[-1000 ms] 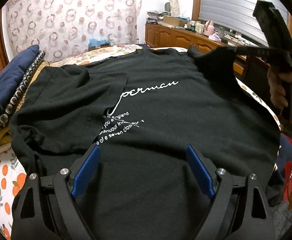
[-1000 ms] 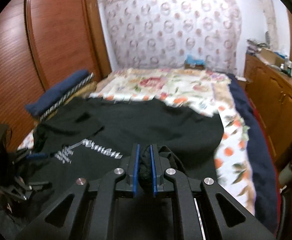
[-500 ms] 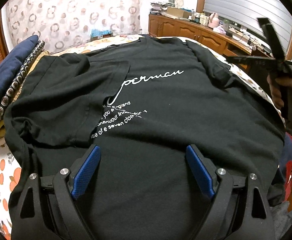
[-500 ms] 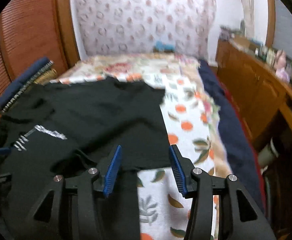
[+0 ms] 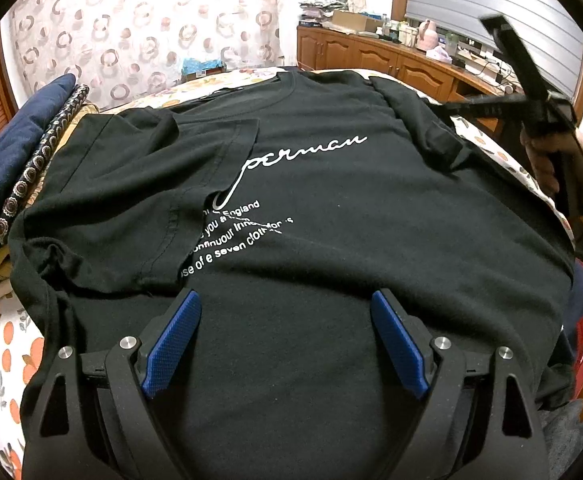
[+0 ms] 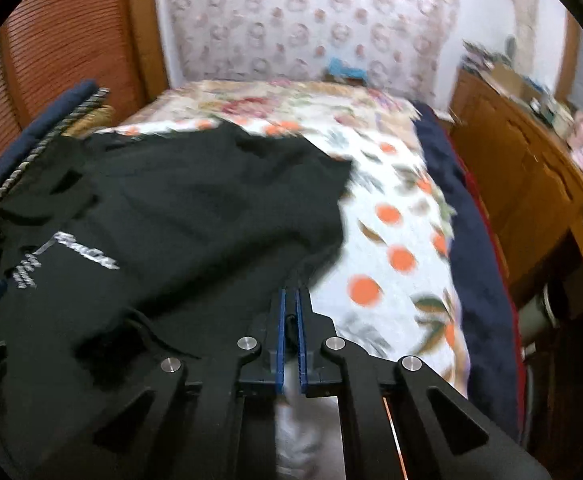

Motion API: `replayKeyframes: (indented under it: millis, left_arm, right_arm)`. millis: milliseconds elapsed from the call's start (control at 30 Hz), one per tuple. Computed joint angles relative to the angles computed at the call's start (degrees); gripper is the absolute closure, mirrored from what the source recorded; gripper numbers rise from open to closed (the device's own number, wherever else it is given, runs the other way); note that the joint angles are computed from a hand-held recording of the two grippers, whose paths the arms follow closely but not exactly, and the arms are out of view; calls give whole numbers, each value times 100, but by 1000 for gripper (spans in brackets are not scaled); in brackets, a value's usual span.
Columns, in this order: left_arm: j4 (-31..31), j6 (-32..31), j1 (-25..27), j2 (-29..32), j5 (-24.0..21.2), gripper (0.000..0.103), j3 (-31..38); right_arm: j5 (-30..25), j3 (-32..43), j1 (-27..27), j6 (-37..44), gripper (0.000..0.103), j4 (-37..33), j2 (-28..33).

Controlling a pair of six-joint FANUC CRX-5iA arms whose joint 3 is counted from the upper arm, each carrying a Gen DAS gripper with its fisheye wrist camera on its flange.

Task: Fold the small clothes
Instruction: 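Fold the grasped side inward over the T-shirt back with the right tool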

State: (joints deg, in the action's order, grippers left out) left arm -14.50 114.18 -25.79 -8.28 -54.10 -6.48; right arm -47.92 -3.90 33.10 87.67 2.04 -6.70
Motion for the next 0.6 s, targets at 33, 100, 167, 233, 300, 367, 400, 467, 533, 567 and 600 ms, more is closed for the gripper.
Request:
replayKeyframes:
  millis: [33, 100, 167, 233, 300, 367, 400, 467, 533, 567, 600]
  left_arm:
    - [4, 1, -1, -6, 3, 15, -6]
    - [8, -4, 5, -5, 8, 15, -8]
    - [-4, 11, -5, -10, 2, 15, -10]
    - [-6, 2, -4, -7, -4, 15, -5]
    - [5, -2, 0, -7, 4, 15, -7]
    - [22, -8, 11, -9, 26, 15, -19]
    - [29, -8, 13, -13, 32, 15, -23]
    - [24, 5, 2, -10, 29, 15, -17]
    - [20, 5, 1, -12, 25, 15, -17]
    - [24, 4, 3, -14, 28, 15, -20]
    - [24, 5, 2, -14, 29, 15, -21]
  right_arm:
    - [57, 23, 37, 38, 98, -19, -17]
    - [85, 136, 152, 180, 99, -132, -51]
    - [85, 229, 283, 347, 99, -269, -99]
    - [64, 311, 414, 418, 99, -289, -93]
    - [17, 452, 545, 470, 98, -338, -38]
    - [-26, 650, 546, 573, 98, -533, 79]
    - [-43, 781, 517, 640, 98, -673, 178]
    - [-68, 997, 472, 694, 98, -886, 323]
    - [-90, 1185, 405, 688, 94, -1050, 473]
    - [-136, 1258, 403, 620, 80, -1028, 531]
    - [-155, 1284, 415, 542, 63, -950, 562]
